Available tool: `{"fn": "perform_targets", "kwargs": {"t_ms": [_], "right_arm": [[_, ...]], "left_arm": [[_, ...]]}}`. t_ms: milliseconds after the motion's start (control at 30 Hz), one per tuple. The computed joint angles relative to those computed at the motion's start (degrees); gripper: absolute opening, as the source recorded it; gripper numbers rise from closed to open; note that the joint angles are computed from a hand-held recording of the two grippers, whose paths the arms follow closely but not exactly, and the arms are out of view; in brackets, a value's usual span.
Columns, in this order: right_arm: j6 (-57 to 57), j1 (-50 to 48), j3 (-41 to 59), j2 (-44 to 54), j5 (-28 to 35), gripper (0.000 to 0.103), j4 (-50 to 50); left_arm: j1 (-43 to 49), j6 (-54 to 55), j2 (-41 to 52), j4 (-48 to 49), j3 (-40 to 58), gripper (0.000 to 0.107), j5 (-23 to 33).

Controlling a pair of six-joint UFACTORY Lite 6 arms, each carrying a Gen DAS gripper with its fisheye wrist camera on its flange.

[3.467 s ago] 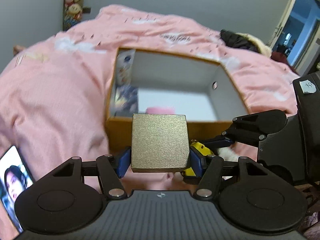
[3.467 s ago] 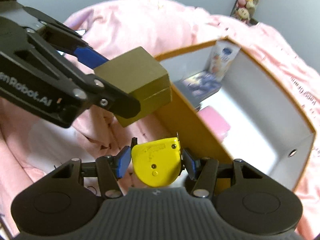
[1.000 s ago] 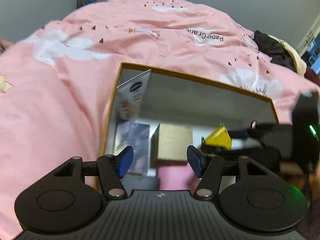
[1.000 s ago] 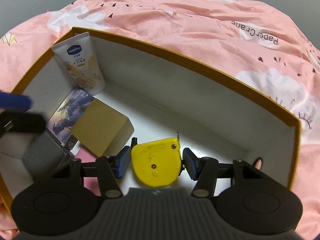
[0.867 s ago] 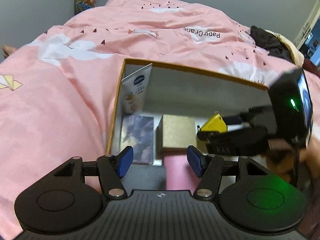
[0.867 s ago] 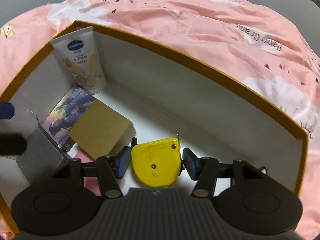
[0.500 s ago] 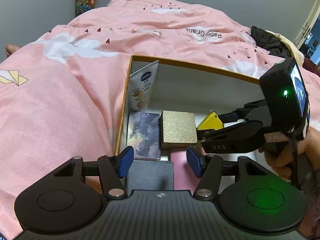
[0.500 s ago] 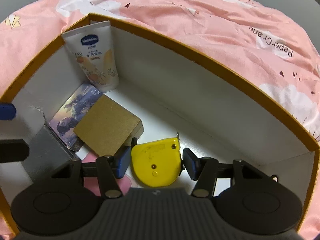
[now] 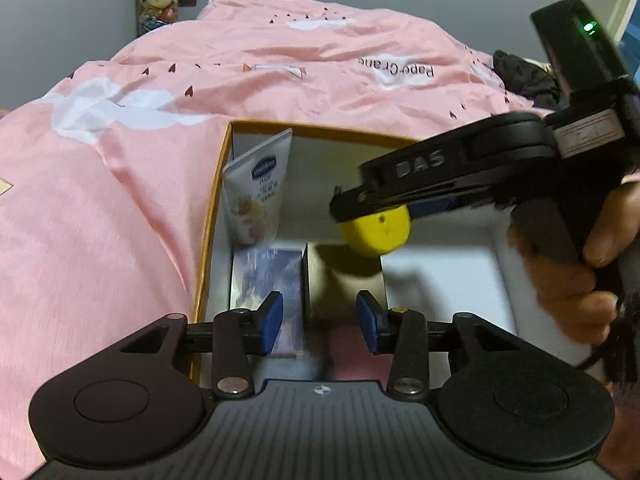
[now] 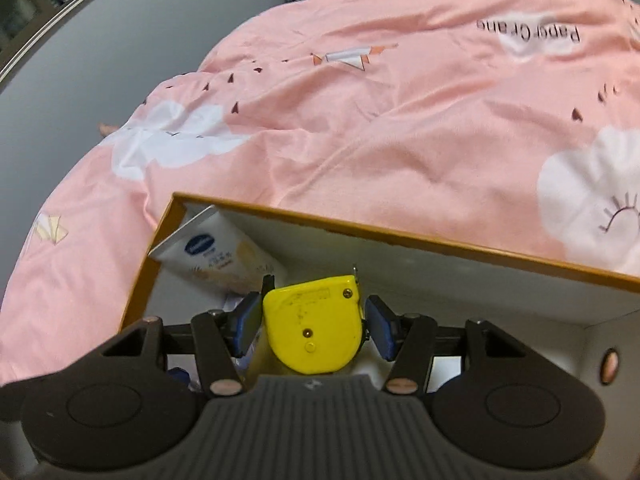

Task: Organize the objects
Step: 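Lower the yellow tape measure into the shoebox and open the right tool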

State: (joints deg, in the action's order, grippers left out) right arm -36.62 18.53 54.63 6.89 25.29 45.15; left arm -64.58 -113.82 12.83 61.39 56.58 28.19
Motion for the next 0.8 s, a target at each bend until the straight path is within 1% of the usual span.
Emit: {"fn": "perform_targets", "kwargs": {"t_ms": [100, 200, 300, 433, 533, 567, 600, 633, 700, 800], "right_arm": [[0.7, 0.9, 2.3, 3.6, -0.1, 0.059, 2.1], [-1.7, 0.1, 2.5, 5.2, 1.2, 0.059, 7.0], [-1.6, 0.2, 3.1, 6.2, 0.8, 0.058, 8.0], [-4.7, -0.9, 2.3, 5.8, 1.9, 0.058, 11.3], [-5.6, -1.3, 1.8, 5.4, 2.5, 0.058, 11.8], [-5.9, -1.3, 1.5, 5.2, 2.6, 0.055, 11.9], [-6.1, -1.5, 1.3, 5.0, 2.7, 0.050, 12.1], [-6.2, -1.8, 1.3, 5.0, 2.9, 0.047, 12.2], [-6.3, -2.5, 1.2, 5.2, 3.5, 0.038, 12.4], [-8.4, -3.4, 1.0, 6.1, 5.3, 0.030, 14.9]], "left_arm": [[0.6, 0.5, 1.7, 0.8, 1.6, 0.046, 0.6], [-0.2, 1.7, 4.4, 1.2, 4.1, 0.045, 3.4], [-0.8, 2.6, 6.2, 1.4, 5.8, 0.044, 5.6], [-0.9, 3.1, 6.5, 1.4, 6.0, 0.042, 6.1], [-0.8, 3.2, 6.2, 1.0, 5.8, 0.042, 6.0], [-0.8, 3.2, 6.0, 0.9, 5.6, 0.042, 5.9], [-0.9, 3.2, 6.2, 0.8, 5.9, 0.042, 6.2], [-1.0, 3.1, 6.0, 0.6, 5.7, 0.042, 6.5], [-1.3, 2.7, 5.5, 0.4, 5.3, 0.042, 6.8], [-2.6, 1.7, 4.9, 0.6, 5.0, 0.042, 8.1]]}}
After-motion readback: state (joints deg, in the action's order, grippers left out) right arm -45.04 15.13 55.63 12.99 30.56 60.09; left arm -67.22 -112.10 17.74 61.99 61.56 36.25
